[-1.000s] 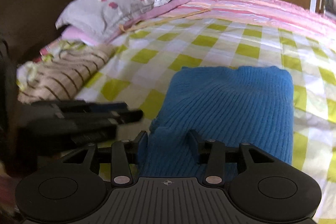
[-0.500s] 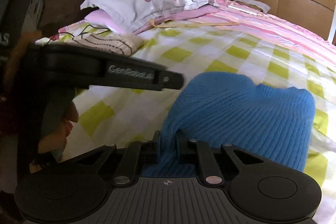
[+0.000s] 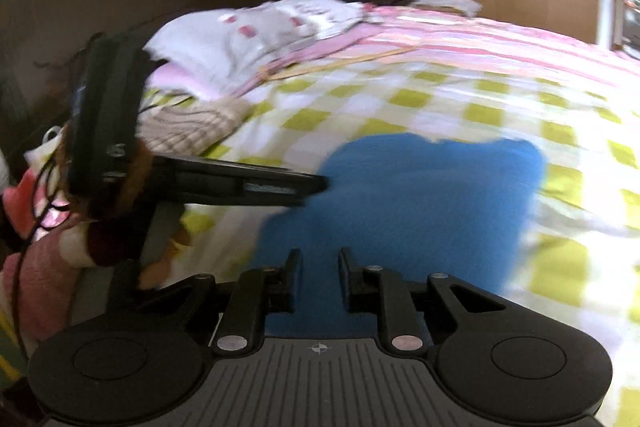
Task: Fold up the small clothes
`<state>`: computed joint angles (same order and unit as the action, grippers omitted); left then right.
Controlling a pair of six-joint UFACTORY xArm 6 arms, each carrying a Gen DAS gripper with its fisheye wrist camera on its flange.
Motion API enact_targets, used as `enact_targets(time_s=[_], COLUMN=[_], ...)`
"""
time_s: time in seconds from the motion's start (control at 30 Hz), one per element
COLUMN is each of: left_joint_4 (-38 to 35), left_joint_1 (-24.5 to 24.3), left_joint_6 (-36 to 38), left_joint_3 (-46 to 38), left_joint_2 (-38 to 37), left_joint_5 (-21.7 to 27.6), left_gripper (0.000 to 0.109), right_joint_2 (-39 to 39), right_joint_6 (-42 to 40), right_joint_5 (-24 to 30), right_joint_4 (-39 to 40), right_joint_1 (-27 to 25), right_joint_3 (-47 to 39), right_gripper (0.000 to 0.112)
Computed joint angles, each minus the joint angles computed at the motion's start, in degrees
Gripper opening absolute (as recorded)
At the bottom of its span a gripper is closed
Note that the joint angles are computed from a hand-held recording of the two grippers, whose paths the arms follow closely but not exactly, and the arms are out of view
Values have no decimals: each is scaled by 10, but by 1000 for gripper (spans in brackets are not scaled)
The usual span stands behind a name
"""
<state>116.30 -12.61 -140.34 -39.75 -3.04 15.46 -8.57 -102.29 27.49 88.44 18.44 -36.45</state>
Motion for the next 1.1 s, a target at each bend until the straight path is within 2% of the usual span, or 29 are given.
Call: enact_targets(time_s=[0.13,0.2,0.27,0.4,0.5,0.57,0.63,0.7,0.87,1.0,1.1], left_joint_4=[-41,-64,-89,-100,-191,-242,-254,-253,-280,-307,-324], left_joint_1=[-19,-34,-55,-88,-124,-126,-119,-120,-145,-161,-176], left_joint_6=[39,62,84,96,212,260,252,236,258,265,271], left_joint_3=[21,36,56,79,75,67,68,76,87,97,105], left_joint_2=[-31,-53,-80,-108,-88,-64,-56,-65,-86,-94,-102], left_joint_5=[14,28,44,45,78,78,67,64,88,97,111], left_gripper=[43,43,42,42,43,43,43,43,43,44,49], right_joint_2=[10,12,-1,-17,-21,-19,-15,-29,-63,-80,-95], right_joint_6=[48,84,82,72,67,80,94,106,97,95,92], right_joint_5=[-23,-16,-2,10,-3,-28,-41,-27,-23,-31,-39], right_joint_4=[-15,-30,-21,-10,-2,-10,-19,-24,-25,-21,-20], right_joint_1=[-27,-43,-56,-65,-63,-55,-54,-66,-72,-70,-69], right_joint_3=[1,3,14,29,36,40,41,52,75,90,103], right_gripper=[19,19,19,20,20,20,20,20,20,26,26])
